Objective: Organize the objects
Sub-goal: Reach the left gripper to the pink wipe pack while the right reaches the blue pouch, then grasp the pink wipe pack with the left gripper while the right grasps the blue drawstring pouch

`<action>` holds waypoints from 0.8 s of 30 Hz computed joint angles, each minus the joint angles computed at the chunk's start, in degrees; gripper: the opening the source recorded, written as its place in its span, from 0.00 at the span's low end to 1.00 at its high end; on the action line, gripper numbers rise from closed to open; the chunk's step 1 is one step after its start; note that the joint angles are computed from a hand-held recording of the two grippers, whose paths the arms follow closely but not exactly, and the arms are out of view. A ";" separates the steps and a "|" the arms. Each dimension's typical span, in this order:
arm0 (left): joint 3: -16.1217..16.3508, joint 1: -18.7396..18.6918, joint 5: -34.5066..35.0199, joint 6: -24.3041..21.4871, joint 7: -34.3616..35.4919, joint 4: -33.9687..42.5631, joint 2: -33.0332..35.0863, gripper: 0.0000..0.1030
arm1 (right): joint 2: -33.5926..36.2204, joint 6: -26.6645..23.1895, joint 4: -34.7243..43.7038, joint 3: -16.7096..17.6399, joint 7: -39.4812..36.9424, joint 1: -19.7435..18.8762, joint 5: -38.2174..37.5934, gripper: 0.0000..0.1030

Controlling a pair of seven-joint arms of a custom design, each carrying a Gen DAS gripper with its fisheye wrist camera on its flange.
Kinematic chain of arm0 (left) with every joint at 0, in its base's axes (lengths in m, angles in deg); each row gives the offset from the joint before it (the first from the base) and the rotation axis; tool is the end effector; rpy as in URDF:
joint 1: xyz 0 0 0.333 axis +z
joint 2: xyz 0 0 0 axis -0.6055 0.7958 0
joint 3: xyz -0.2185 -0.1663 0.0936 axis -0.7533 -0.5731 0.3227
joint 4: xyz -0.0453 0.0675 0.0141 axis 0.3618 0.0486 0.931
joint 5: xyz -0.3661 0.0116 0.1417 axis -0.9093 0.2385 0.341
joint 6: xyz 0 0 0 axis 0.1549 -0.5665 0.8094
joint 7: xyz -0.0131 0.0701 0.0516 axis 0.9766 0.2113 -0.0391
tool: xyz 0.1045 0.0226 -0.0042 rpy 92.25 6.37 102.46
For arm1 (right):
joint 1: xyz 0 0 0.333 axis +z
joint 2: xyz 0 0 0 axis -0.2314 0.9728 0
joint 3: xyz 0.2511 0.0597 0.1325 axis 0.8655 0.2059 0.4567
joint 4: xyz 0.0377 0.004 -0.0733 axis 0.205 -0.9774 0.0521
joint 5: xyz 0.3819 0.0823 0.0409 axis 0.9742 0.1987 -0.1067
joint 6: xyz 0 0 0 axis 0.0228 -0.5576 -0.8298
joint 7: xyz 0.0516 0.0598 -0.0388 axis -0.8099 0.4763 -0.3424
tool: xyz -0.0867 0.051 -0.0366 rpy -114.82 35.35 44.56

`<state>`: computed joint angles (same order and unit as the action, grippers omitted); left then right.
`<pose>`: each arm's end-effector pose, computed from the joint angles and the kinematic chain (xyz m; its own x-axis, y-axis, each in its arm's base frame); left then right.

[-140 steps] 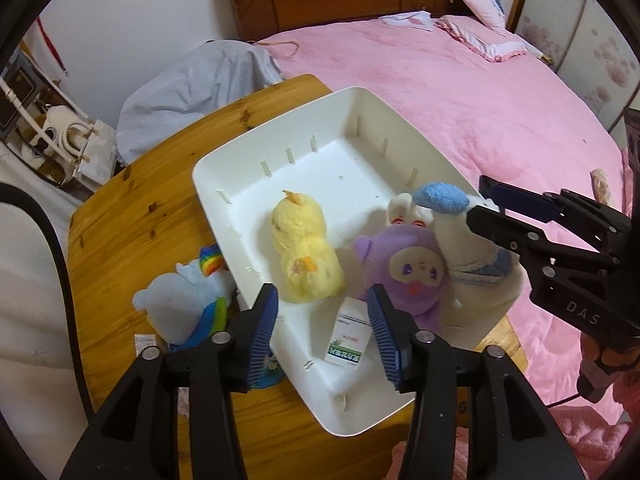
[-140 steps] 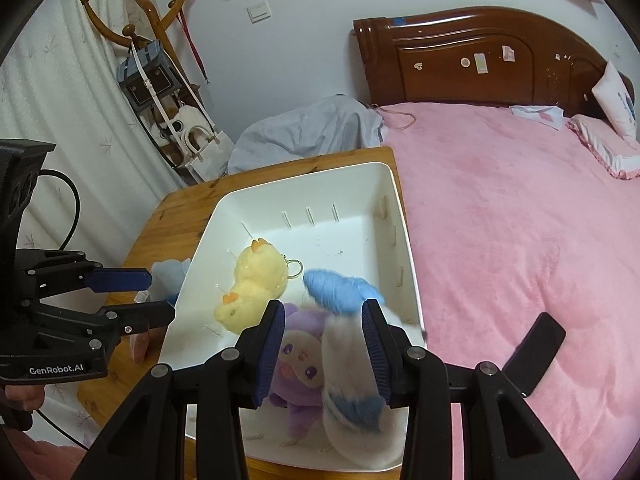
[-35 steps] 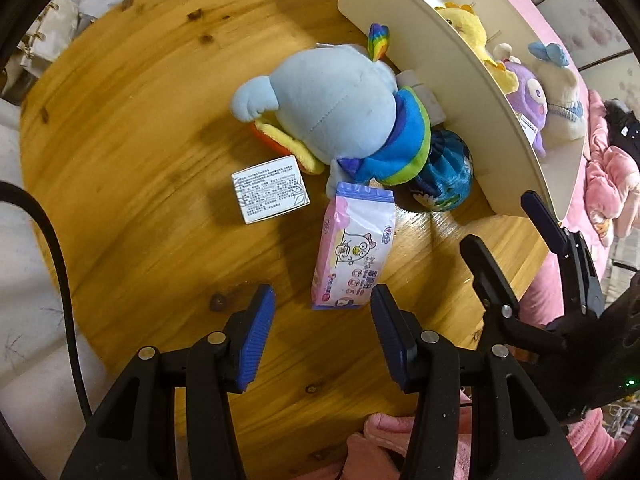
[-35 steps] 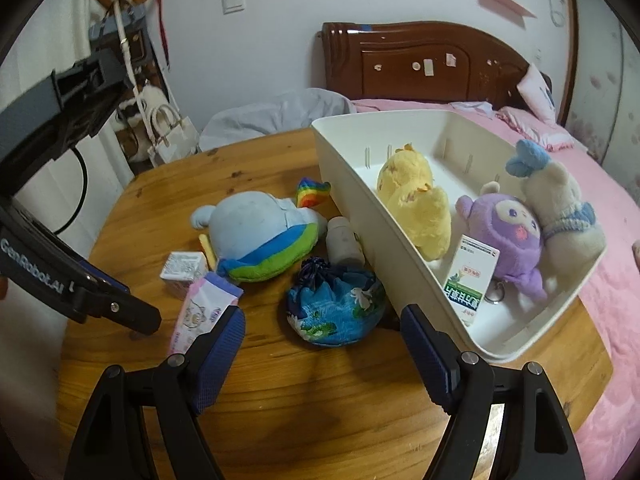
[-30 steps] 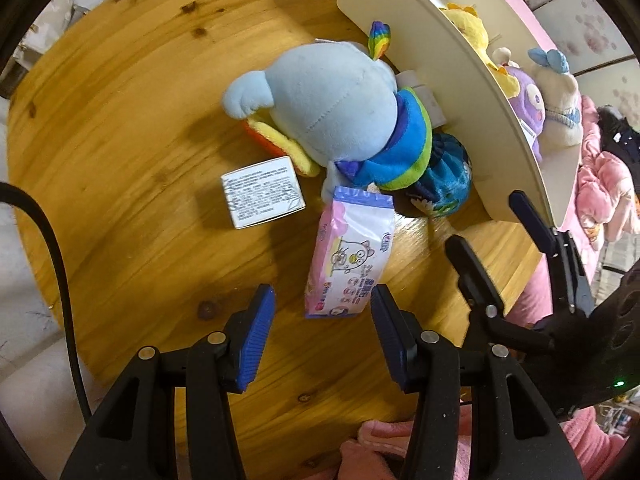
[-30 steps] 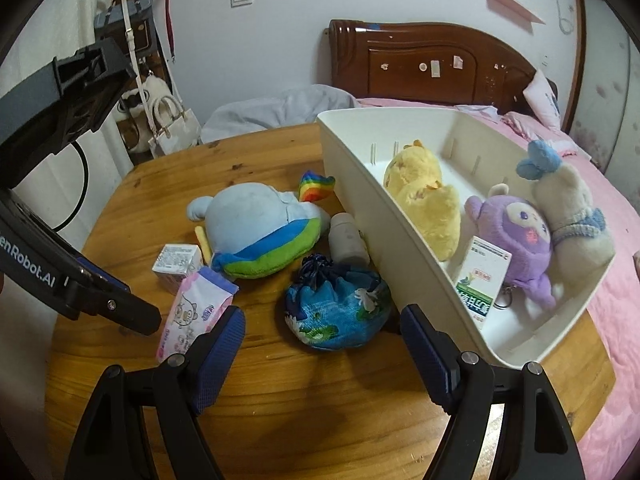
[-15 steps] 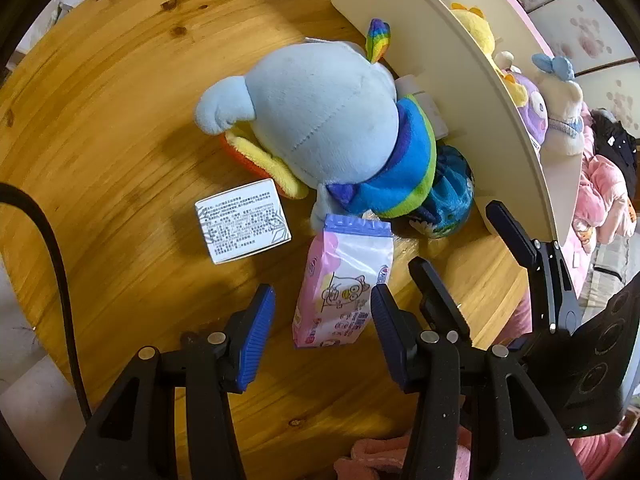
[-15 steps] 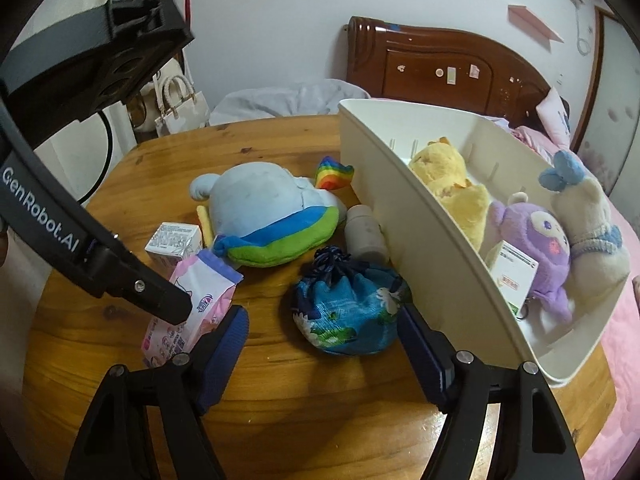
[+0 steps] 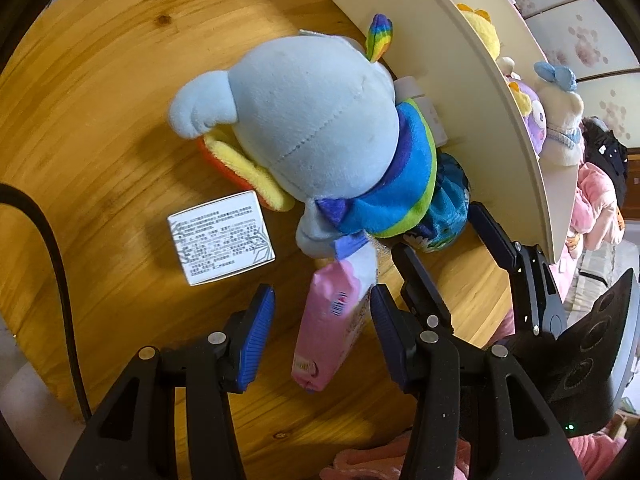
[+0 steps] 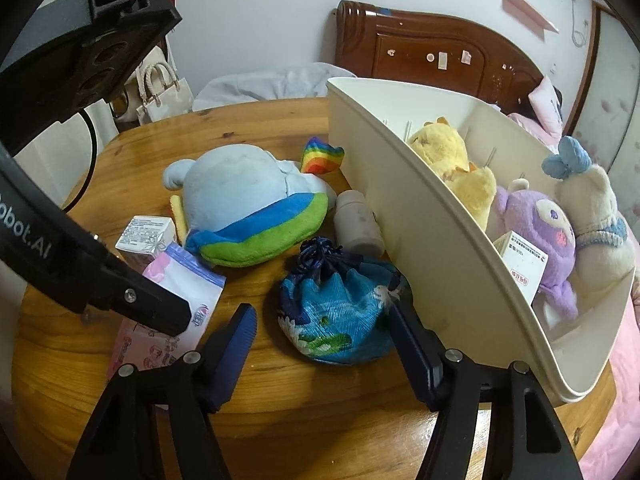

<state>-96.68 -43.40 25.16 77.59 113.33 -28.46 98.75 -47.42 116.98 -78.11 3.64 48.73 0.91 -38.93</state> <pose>0.6462 -0.2538 0.4490 0.0380 -0.9321 0.3602 -0.9987 -0.0235 0.0443 0.6313 0.1424 0.3955 0.4421 -0.8951 0.0579 -0.6703 -0.3726 -0.6418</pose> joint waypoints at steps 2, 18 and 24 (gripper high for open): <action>-0.01 0.11 -0.13 0.19 0.02 -0.82 -0.41 0.47 | 0.20 -0.21 0.23 -0.26 0.39 0.21 -0.40 0.67; 0.54 1.31 -4.67 3.48 1.16 -12.83 -8.78 0.34 | 0.92 -0.95 0.81 -2.98 6.53 2.09 -8.15 0.51; 1.21 0.56 -5.00 4.63 2.43 -17.78 -13.07 0.25 | 1.00 -3.35 1.96 -2.28 5.75 1.14 -7.87 0.46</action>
